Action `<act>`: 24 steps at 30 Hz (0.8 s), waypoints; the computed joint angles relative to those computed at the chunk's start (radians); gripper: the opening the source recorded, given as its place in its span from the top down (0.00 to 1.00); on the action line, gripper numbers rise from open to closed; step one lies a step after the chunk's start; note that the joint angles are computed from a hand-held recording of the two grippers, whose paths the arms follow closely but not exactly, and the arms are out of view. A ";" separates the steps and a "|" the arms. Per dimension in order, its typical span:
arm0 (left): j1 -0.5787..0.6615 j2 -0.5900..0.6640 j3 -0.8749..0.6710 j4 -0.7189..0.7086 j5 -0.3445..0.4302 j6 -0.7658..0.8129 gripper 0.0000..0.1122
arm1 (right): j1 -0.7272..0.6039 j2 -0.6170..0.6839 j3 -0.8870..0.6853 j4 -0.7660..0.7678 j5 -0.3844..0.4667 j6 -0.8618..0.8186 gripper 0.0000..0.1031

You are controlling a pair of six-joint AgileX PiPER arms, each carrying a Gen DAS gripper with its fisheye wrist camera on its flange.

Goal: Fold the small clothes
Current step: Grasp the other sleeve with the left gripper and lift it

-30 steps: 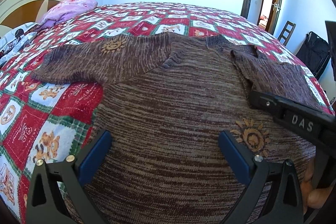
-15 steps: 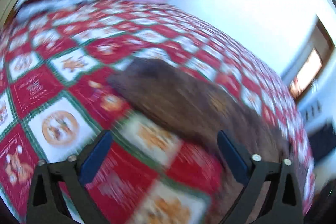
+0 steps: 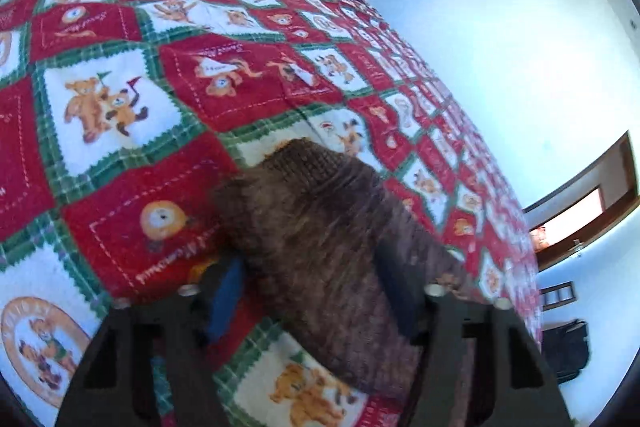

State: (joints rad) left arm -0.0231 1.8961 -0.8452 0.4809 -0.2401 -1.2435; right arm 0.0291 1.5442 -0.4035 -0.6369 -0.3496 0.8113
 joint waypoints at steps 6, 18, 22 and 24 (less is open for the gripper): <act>0.073 0.025 0.081 -0.020 -0.170 0.004 0.91 | -0.012 0.007 0.003 -0.021 -0.021 0.016 0.58; -0.300 -0.163 -0.033 -0.713 0.017 0.970 0.92 | -0.155 0.006 0.067 -0.126 -0.200 0.123 0.58; -0.537 -0.161 -0.098 -0.992 0.027 1.370 0.92 | -0.305 0.048 0.110 -0.187 -0.361 0.205 0.58; -0.638 -0.127 -0.133 -1.163 0.031 1.570 0.92 | -0.358 0.069 0.121 -0.217 -0.418 0.228 0.58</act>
